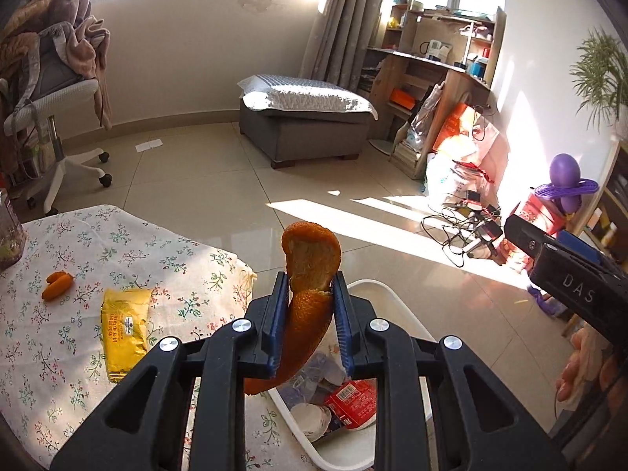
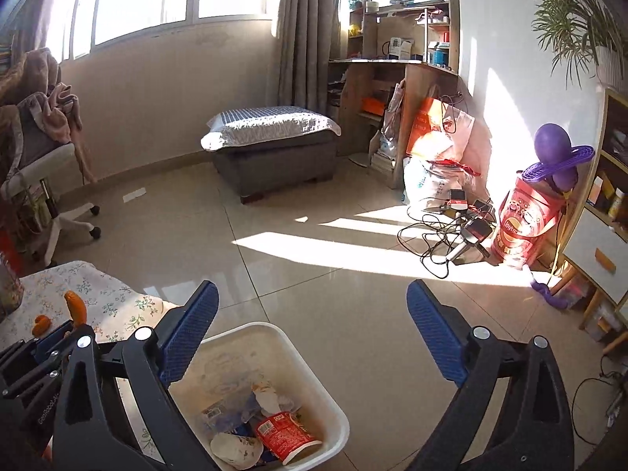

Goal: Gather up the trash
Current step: 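Lower the orange peel into the bin and open the left tool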

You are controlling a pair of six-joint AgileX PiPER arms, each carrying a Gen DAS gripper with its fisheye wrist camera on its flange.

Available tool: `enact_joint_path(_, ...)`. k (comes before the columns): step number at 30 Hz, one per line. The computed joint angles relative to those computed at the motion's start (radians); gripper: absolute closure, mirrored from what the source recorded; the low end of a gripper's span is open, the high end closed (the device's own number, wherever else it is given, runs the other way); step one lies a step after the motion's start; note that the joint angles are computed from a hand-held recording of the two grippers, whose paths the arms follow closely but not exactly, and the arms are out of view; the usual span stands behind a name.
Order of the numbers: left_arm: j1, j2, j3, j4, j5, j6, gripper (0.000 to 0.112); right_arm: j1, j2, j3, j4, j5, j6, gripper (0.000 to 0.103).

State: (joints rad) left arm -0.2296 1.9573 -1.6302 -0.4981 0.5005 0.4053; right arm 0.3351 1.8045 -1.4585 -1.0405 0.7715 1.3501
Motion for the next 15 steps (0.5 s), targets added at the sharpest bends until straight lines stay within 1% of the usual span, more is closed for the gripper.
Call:
enact_joint_path(3, -0.021, 0.034, -0.039, -0.036, 0.042, 0.021, 0.088, -0.027, -0.018, 0.03, -0.005, -0.008, 0.029, 0.008)
enact_joint_path(6, -0.035, 0.074, -0.087, -0.081, 0.104, 0.056, 0.088, -0.05, -0.026, 0.043, 0.007, -0.015, 0.033, 0.007)
enact_joint_path(8, -0.037, 0.099, -0.117, -0.111, 0.156, 0.07, 0.079, -0.059, -0.026, 0.043, 0.018, -0.019, 0.029, 0.007)
enact_joint_path(9, -0.035, 0.114, -0.138, -0.125, 0.187, 0.069, 0.067, -0.06, -0.027, 0.042, 0.022, -0.021, 0.028, 0.007)
enact_joint_path(10, -0.034, 0.12, -0.143, -0.133, 0.198, 0.065, 0.057, -0.059, -0.026, 0.041, 0.023, -0.023, 0.029, 0.007)
enact_joint_path(14, -0.032, 0.101, -0.121, -0.112, 0.174, 0.043, 0.049, -0.041, -0.026, 0.036, 0.013, -0.027, 0.027, 0.007)
enact_joint_path(15, -0.029, 0.093, -0.115, -0.098, 0.165, 0.025, 0.046, -0.034, -0.021, 0.029, 0.012, -0.024, 0.022, 0.007)
